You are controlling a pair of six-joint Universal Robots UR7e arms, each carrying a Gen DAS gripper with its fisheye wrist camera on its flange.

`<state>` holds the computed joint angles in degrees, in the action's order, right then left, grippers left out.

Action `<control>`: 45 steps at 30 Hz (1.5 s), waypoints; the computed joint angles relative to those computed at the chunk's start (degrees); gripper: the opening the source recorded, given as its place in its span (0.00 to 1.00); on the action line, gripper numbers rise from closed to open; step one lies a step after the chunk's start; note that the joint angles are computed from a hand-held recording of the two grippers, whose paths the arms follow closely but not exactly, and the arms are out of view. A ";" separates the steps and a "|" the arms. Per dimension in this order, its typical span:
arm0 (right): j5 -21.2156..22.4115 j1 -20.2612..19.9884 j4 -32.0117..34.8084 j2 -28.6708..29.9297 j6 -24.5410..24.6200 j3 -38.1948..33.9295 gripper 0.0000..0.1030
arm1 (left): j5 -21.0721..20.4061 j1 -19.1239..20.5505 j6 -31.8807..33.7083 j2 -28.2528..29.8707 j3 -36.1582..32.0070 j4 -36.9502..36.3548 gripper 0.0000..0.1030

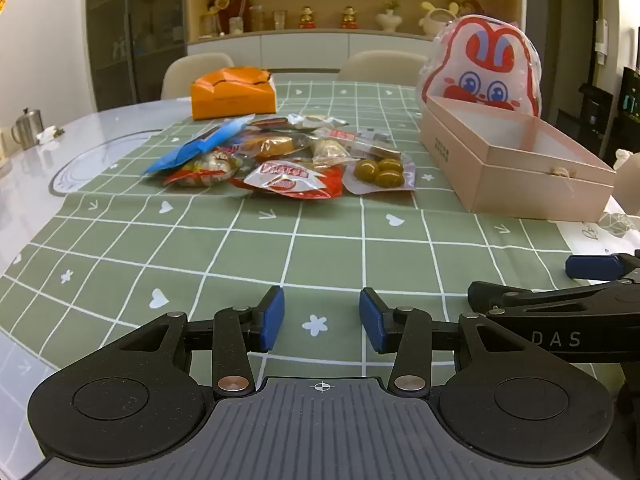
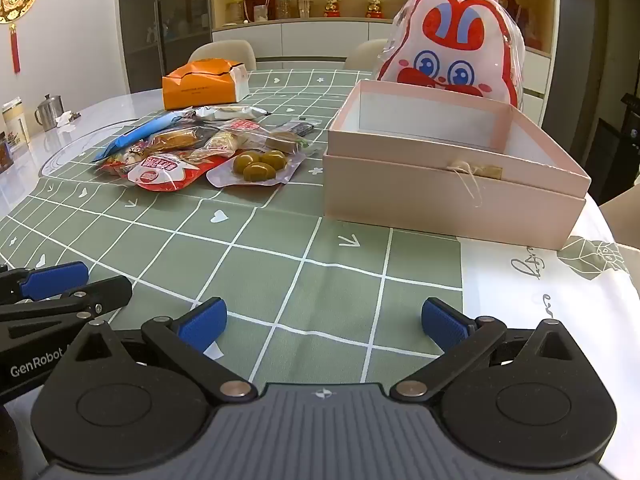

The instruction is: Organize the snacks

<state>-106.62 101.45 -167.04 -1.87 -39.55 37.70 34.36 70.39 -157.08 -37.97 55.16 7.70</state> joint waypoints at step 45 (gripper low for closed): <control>-0.21 0.05 -0.19 0.09 -0.46 -0.03 1.00 | -0.99 -0.30 0.65 0.13 0.26 -0.69 0.47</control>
